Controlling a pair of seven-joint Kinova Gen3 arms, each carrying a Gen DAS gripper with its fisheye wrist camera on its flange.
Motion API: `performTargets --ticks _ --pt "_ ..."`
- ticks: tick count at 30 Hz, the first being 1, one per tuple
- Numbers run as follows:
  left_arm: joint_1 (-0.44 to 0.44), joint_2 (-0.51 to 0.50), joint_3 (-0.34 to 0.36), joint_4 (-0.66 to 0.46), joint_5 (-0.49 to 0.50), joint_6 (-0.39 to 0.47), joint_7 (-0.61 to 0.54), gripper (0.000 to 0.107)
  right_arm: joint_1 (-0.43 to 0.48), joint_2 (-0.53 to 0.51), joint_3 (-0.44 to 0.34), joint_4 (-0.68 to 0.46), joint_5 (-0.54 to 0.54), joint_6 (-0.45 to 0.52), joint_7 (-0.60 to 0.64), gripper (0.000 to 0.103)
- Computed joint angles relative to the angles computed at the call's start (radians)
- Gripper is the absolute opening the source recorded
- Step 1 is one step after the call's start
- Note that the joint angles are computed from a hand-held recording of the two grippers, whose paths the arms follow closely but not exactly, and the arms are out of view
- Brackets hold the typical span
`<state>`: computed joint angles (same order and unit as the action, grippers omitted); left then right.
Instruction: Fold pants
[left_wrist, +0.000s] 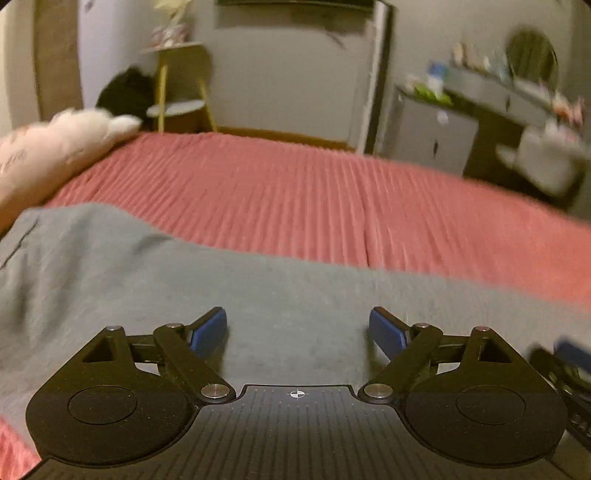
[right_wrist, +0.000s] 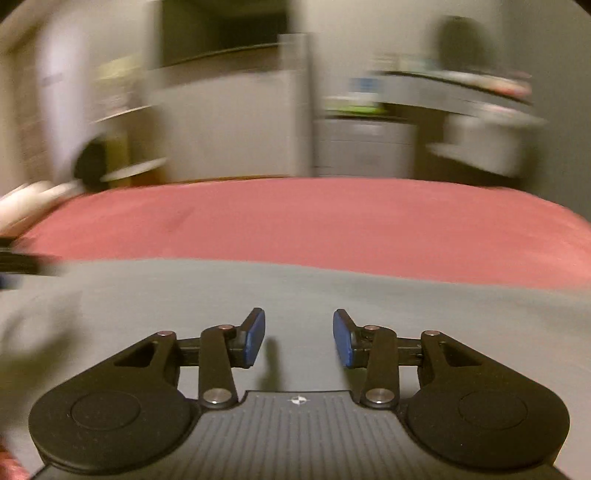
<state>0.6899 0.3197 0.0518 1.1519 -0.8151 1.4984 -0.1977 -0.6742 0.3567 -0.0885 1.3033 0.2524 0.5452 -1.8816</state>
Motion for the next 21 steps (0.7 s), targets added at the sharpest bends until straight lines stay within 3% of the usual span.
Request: performTargets --ticks 3,6,10,14,18,21 --pt "0.003 0.035 0.008 0.047 -0.062 -0.017 -0.044 0.102 -0.032 0.044 0.026 0.005 0.069 -0.030 0.015 0.053" --pt "0.051 -0.002 -0.041 0.186 -0.128 -0.097 -0.047 0.103 0.004 0.023 0.051 0.100 0.088 -0.137 0.060 0.086" --pt "-0.040 -0.112 0.023 0.344 -0.144 -0.236 0.037 0.103 0.131 -0.002 0.018 0.140 -0.008 -0.149 0.078 0.093" --pt "-0.088 -0.163 0.064 0.404 -0.162 -0.269 0.001 0.103 0.145 0.001 0.099 0.123 0.031 -0.111 0.026 0.095" --pt "-0.135 -0.166 0.093 0.397 -0.169 -0.223 0.011 0.103 0.125 -0.016 0.209 0.148 0.142 -0.102 -0.081 0.099" --pt "-0.141 -0.168 0.050 0.405 -0.159 -0.119 -0.016 0.103 0.178 -0.019 0.242 0.145 0.190 -0.060 -0.161 0.099"
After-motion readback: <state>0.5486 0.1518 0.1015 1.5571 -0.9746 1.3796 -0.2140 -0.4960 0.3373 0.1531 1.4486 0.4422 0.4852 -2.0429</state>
